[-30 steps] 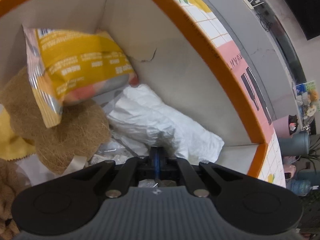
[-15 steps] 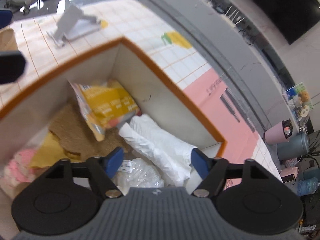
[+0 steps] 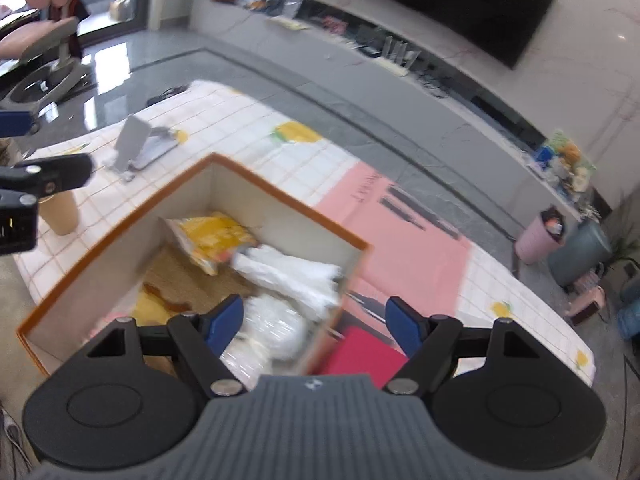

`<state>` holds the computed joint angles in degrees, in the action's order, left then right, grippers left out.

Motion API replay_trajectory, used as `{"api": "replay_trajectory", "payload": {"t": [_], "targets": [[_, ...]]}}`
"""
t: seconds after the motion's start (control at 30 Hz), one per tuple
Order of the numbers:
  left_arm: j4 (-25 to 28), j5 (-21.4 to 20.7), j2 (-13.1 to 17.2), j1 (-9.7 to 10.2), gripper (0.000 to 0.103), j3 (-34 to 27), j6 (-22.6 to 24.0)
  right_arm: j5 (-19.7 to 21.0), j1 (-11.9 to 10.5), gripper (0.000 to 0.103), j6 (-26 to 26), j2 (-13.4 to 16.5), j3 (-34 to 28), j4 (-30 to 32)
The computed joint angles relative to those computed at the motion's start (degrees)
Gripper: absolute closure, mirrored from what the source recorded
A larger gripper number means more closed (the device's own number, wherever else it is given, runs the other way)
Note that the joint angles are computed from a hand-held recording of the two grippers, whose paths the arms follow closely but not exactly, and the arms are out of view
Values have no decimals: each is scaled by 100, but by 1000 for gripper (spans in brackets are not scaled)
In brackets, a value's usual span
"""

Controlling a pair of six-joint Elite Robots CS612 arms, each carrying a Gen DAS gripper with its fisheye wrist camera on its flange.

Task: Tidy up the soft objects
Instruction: 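Move both tools back toward the cream pad and white mesh bag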

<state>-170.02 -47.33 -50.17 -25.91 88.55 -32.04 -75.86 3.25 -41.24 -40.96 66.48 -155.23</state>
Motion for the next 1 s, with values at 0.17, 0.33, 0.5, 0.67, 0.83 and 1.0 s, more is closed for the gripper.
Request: {"api": "replay_trajectory", "payload": {"t": [0.17, 0.33, 0.5, 0.67, 0.83, 1.0], "targets": [[-523, -460, 2, -107, 4, 77, 468, -30, -350, 22, 649, -158, 246, -260], [-1056, -1202, 201, -160, 4, -18, 910, -208, -699, 18, 981, -222, 517, -564], [-1141, -1533, 408, -298, 4, -211, 1101, -330, -1022, 15, 1580, -56, 584, -847], [-1057, -2047, 591, -378, 4, -516, 1182, -537, -1218, 12, 2943, 346, 294, -762], [-550, -1943, 831, -416, 4, -1018, 1174, -192, -1211, 12, 4342, 847, -202, -304], [57, -1884, 1151, -385, 4, -1670, 1250, -96, -988, 11, 4217, 1204, -737, 80]]}}
